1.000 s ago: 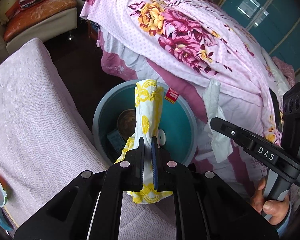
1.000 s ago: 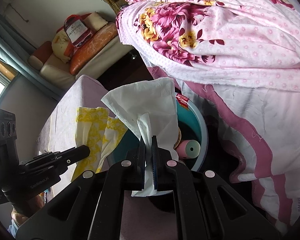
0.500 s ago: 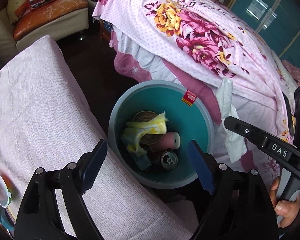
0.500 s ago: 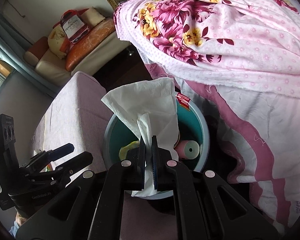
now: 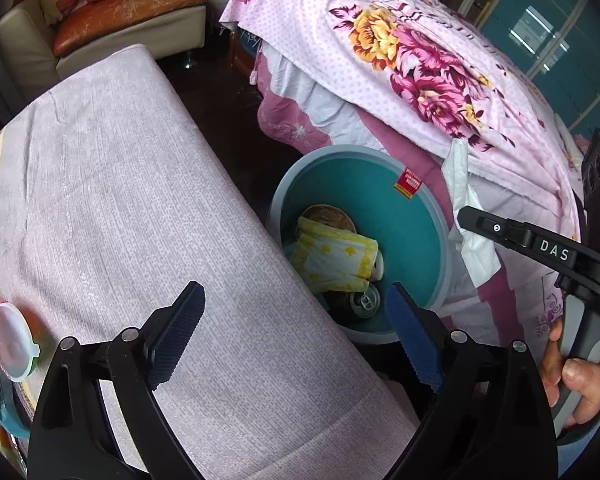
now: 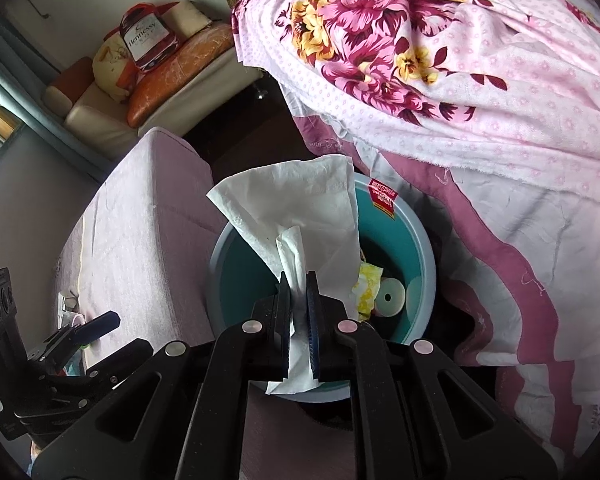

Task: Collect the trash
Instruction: 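Carry tissue and wrapper over the teal bin and open both tools, then move both open tools back toward the lid and wet-wipe pack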

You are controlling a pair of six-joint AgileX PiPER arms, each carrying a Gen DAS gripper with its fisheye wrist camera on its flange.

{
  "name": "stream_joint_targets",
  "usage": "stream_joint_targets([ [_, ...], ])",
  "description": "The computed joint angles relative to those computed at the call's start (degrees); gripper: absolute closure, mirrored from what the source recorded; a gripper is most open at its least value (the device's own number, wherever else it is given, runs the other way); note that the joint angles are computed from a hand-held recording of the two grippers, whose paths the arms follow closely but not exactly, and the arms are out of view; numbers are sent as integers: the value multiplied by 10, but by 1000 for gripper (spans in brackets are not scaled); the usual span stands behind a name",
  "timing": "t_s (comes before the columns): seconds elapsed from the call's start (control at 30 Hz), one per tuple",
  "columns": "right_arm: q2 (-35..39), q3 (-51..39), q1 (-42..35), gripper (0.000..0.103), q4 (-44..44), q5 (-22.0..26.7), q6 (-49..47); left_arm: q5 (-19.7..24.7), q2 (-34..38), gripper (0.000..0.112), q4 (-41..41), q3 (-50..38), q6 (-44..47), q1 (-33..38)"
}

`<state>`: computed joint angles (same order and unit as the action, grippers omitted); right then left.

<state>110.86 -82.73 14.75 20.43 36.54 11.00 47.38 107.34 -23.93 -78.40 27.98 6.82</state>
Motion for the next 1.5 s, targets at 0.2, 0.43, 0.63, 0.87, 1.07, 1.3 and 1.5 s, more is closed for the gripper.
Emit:
stream_joint_targets([
  [0.2,16,-19,12,67,-7,15,18,4,-10,20,-15,7,14,30],
  [0.43,18,-32,27,41,-31,24,52,14,-16,20,-35,17,28,64],
  [0.63,15,-51,45,31,-55,45,85,15,-38,20,-44,41,47,89],
  [0.87,12,-77,86,31,-76,62,102,25,-74,20,-62,71,84,154],
  [1.07,33,-140,137,31,-93,101,115,43,-101,20,-86,89,131,235],
  [1.3,89,-267,201,31,-106,174,127,79,-102,20,-111,81,201,351],
  [1.5,186,-459,250,31,-101,277,119,98,-85,20,-130,63,275,445],
])
